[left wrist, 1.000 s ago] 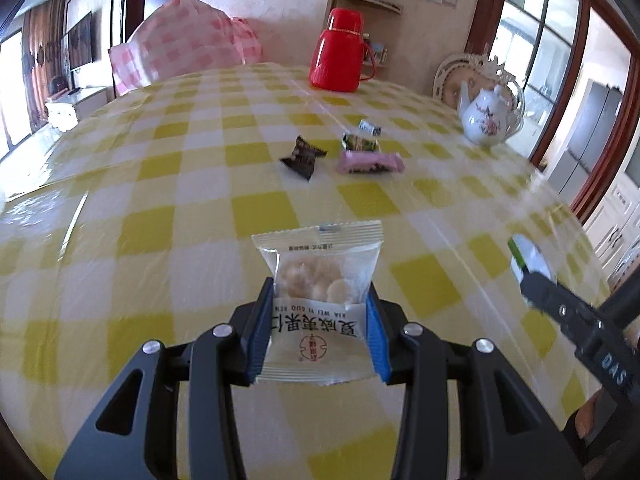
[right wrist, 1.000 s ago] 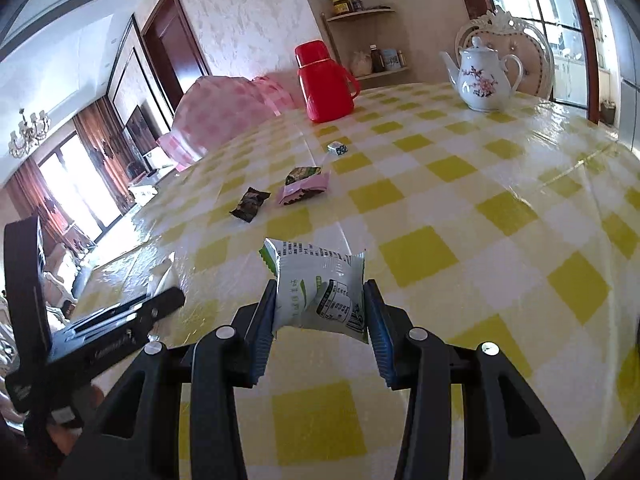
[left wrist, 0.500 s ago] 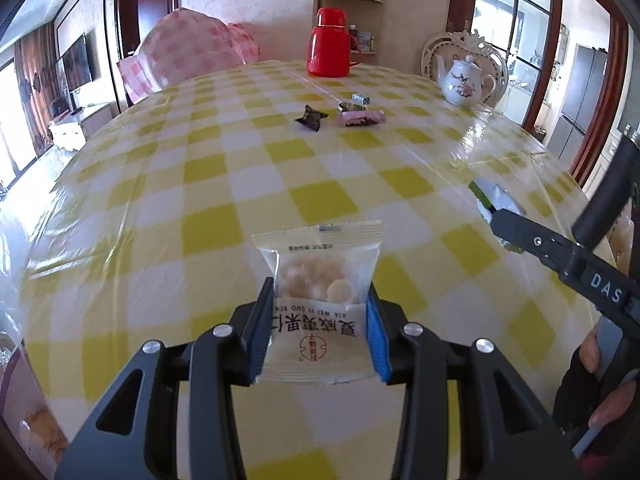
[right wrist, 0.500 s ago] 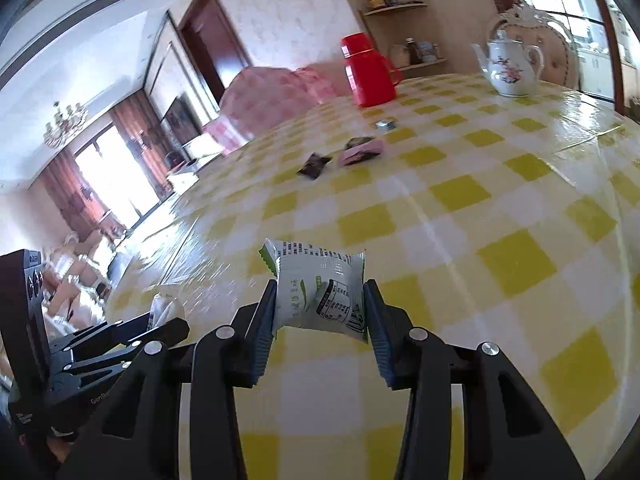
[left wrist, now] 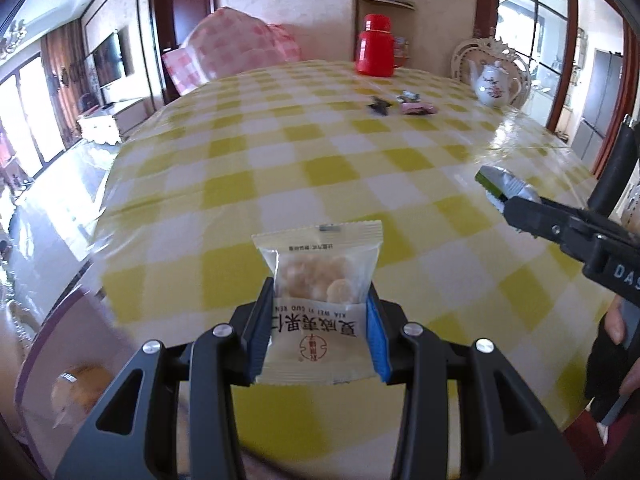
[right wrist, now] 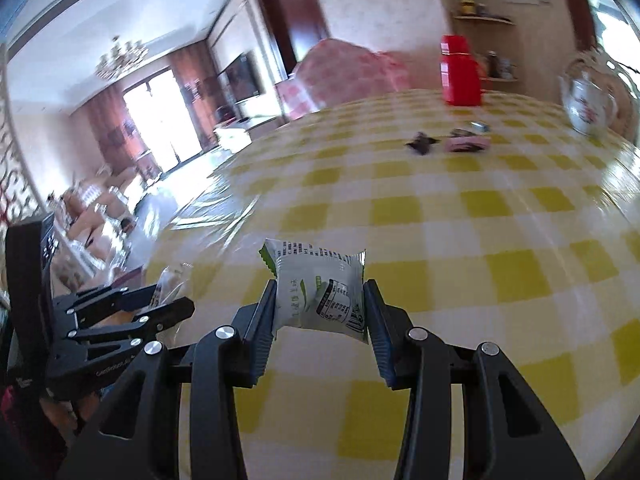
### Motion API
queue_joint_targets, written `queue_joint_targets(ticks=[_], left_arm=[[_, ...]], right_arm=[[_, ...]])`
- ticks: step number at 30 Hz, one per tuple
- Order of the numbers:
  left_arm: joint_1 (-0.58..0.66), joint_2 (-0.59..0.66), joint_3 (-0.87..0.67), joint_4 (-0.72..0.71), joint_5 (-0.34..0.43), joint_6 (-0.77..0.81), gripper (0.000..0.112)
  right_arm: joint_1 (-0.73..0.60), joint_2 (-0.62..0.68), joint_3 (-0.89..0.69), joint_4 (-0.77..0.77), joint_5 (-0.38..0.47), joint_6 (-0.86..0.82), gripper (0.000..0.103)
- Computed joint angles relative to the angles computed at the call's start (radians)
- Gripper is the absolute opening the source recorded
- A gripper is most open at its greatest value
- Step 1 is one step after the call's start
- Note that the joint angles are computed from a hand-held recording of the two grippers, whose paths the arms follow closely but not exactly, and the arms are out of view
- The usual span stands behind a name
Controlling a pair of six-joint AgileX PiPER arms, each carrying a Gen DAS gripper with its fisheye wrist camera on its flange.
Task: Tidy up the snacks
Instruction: 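Carry both packets to the white box and open both tools to drop them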
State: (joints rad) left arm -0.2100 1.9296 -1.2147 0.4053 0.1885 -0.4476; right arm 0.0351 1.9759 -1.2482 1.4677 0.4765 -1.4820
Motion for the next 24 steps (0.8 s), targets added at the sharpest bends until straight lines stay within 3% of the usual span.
queue_joint_targets(ticks=[4, 15, 24], left_arm=[[0.053, -0.043, 0.08, 0.012, -0.024, 0.019, 0.042], [0.236, -0.144, 0.234, -0.128, -0.044, 0.292, 0.042], [0.382, -0.177, 0.285, -0.17, -0.034, 0.43, 0.042]], right_arm=[[0.07, -0.023, 0.03, -0.01, -0.019, -0.018, 0.043], [0.315, -0.076, 0.094, -0.036, -0.085, -0.089, 0.043], [0.524, -0.053, 0.081, -0.177, -0.135, -0.038, 0.043]])
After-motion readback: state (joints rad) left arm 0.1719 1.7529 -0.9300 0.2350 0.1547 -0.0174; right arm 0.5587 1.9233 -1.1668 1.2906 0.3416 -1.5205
